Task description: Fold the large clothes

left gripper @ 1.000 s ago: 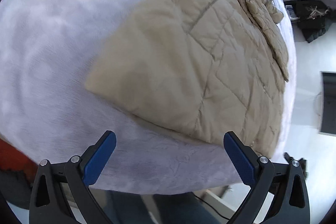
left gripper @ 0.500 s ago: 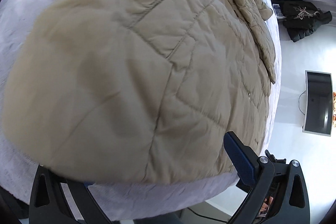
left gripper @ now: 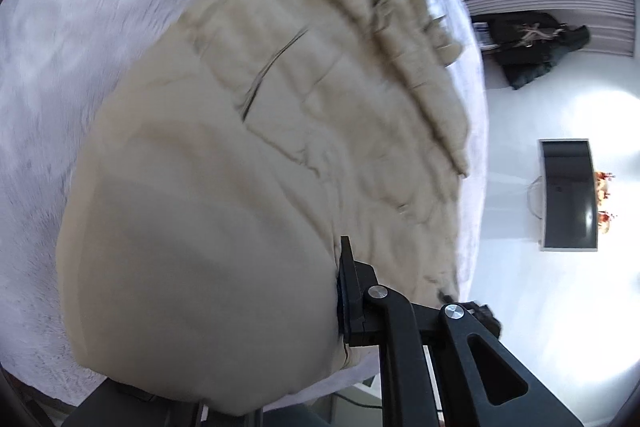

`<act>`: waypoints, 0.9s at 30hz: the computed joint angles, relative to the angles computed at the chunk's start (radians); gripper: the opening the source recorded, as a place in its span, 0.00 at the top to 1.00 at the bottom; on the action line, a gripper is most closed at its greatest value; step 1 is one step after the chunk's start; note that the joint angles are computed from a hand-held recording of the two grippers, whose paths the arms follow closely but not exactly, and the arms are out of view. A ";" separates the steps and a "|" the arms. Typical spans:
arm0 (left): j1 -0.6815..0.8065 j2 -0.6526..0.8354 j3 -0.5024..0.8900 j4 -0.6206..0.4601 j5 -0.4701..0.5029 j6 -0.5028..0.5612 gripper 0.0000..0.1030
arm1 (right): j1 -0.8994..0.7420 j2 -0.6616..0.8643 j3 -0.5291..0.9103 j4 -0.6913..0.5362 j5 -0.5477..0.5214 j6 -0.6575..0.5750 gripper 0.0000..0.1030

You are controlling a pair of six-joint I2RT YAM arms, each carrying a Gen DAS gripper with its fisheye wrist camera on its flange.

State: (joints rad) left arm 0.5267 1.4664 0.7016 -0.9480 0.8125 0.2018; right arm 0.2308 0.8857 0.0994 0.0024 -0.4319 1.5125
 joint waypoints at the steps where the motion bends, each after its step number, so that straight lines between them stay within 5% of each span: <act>1: -0.011 -0.010 0.024 -0.012 0.008 -0.015 0.85 | -0.036 0.029 0.014 -0.003 -0.034 -0.022 0.87; 11: -0.165 0.021 0.376 0.036 0.027 -0.284 0.85 | -0.197 0.266 0.472 -0.278 -0.196 -0.452 0.89; 18: -0.304 0.261 0.751 0.180 -0.098 -0.502 0.85 | -0.222 0.705 1.063 -0.480 -0.242 -0.750 0.89; 27: -0.397 0.737 1.214 0.108 -0.334 -0.467 0.85 | -0.172 1.373 1.920 -0.778 -0.119 -0.853 0.89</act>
State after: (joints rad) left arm 0.1298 2.2032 1.9158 -0.8403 0.4789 -0.2650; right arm 0.0590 2.2585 2.0194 -0.7760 -0.5513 0.6592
